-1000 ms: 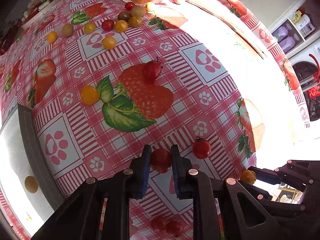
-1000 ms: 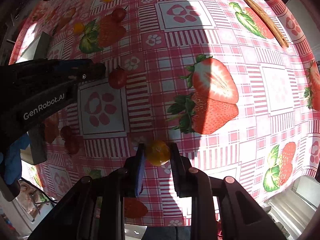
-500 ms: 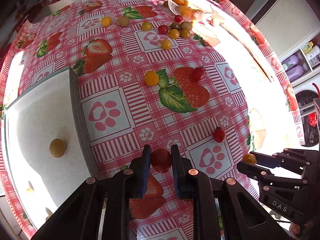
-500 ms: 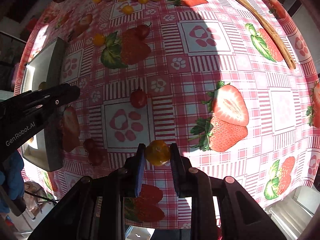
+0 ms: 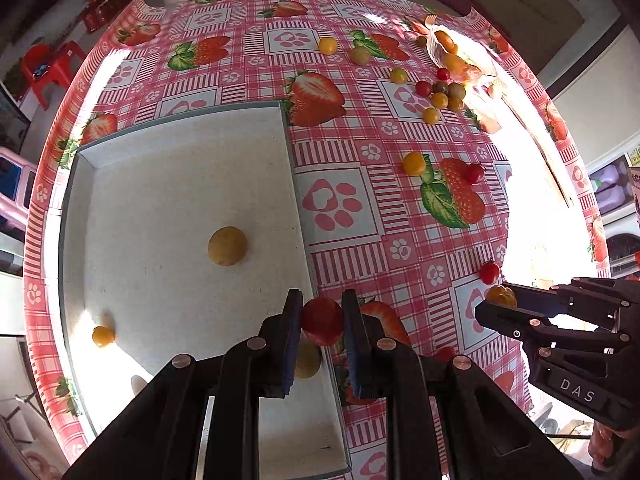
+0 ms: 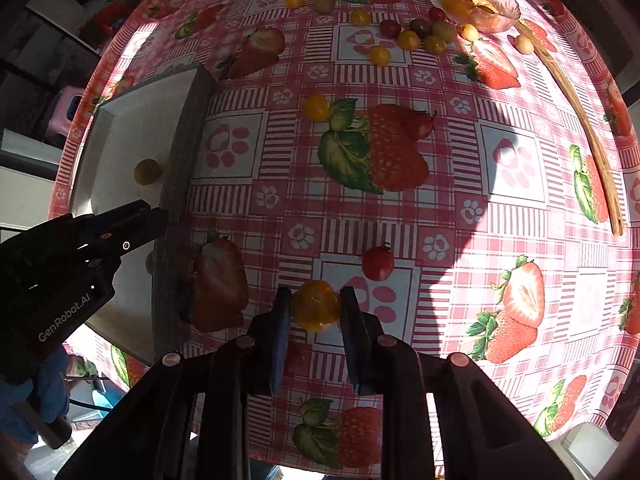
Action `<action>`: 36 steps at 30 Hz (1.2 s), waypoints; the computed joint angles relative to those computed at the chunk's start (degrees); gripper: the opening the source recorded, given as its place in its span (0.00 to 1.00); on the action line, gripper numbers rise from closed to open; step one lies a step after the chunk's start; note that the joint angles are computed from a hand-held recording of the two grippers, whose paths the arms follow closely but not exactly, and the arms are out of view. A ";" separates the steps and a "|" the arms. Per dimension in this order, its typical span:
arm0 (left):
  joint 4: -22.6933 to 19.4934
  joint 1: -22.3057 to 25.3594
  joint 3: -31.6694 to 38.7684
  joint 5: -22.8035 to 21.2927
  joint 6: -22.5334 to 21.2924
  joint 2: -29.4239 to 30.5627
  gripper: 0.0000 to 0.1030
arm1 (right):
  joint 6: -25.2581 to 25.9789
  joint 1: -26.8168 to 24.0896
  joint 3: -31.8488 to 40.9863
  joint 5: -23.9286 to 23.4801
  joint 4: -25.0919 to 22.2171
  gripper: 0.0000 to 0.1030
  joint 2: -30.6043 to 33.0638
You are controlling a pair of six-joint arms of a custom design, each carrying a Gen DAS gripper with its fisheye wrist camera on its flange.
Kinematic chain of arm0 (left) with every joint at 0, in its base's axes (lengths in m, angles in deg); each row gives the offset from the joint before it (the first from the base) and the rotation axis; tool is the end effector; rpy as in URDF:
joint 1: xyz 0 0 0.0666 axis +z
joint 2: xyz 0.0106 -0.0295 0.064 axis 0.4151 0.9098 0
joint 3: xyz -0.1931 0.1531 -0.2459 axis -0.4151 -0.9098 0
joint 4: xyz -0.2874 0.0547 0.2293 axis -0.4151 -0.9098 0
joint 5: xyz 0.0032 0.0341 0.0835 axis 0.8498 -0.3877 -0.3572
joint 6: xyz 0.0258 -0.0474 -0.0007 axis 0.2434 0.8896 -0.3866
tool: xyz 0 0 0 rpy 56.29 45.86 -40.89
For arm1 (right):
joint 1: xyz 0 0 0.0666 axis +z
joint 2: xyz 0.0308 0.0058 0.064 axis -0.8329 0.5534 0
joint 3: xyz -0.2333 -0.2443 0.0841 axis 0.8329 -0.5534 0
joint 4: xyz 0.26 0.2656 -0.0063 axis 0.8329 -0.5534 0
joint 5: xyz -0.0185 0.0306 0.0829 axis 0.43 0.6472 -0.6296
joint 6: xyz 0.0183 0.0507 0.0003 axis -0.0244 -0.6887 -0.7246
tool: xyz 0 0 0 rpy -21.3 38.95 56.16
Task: Organize fruits
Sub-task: 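Carry both tomatoes over the white tray and open both tools to release them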
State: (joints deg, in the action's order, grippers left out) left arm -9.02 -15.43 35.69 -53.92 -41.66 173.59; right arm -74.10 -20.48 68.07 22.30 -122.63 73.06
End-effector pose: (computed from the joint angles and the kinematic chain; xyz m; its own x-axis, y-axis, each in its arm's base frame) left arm 0.4699 -0.4037 0.3156 -0.5763 0.7780 -0.2504 0.8168 0.5589 -0.1432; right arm 0.3197 0.2300 0.3286 -0.7784 0.6223 -0.0828 0.5955 0.7736 0.2166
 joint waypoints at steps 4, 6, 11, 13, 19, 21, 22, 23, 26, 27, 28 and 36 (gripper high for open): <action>0.96 2.17 -0.94 -0.47 1.09 -0.56 0.21 | 3.29 -0.42 4.85 -0.34 0.28 0.26 4.44; 1.31 3.32 -1.29 -0.80 1.55 -0.66 0.21 | 5.05 -0.85 7.68 -0.65 0.48 0.26 7.10; 1.43 5.84 -1.04 -1.92 2.40 -0.02 0.21 | 9.53 -1.66 15.73 -1.34 1.04 0.26 14.59; 1.41 6.67 -0.67 -2.59 2.72 0.55 0.21 | 11.39 -2.10 19.28 -1.69 1.08 0.26 17.64; 0.28 8.24 1.64 -3.69 4.14 3.34 0.21 | 15.74 -4.08 28.37 -3.07 0.68 0.26 24.95; 0.08 8.43 1.98 -3.95 4.17 3.96 0.21 | 16.46 -4.87 31.03 -3.66 0.56 0.26 27.30; 0.15 8.48 2.05 -4.12 4.03 4.19 0.21 | 16.68 -5.23 32.26 -3.83 0.37 0.26 28.37; 0.16 8.47 2.16 -4.29 3.90 4.42 0.21 | 16.95 -5.73 33.71 -4.02 0.16 0.26 29.74; 0.06 8.30 2.72 -4.79 3.83 5.24 0.21 | 17.23 -7.04 36.63 -4.55 -0.40 0.26 32.57; 0.38 8.28 2.59 -4.76 3.79 5.20 0.21 | 17.60 -7.59 37.93 -4.70 -0.77 0.26 33.86; 0.80 8.15 2.39 -4.87 3.68 5.11 0.21 | 17.87 -7.91 38.84 -4.79 -1.18 0.26 34.78; 1.83 7.80 1.42 -6.07 2.45 4.61 0.21 | 19.66 -9.14 43.27 -5.33 -4.02 0.27 40.08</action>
State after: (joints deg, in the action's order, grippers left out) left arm -7.19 -7.63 37.11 -59.99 -39.21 178.20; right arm -54.44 -29.63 111.34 16.97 -126.64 113.14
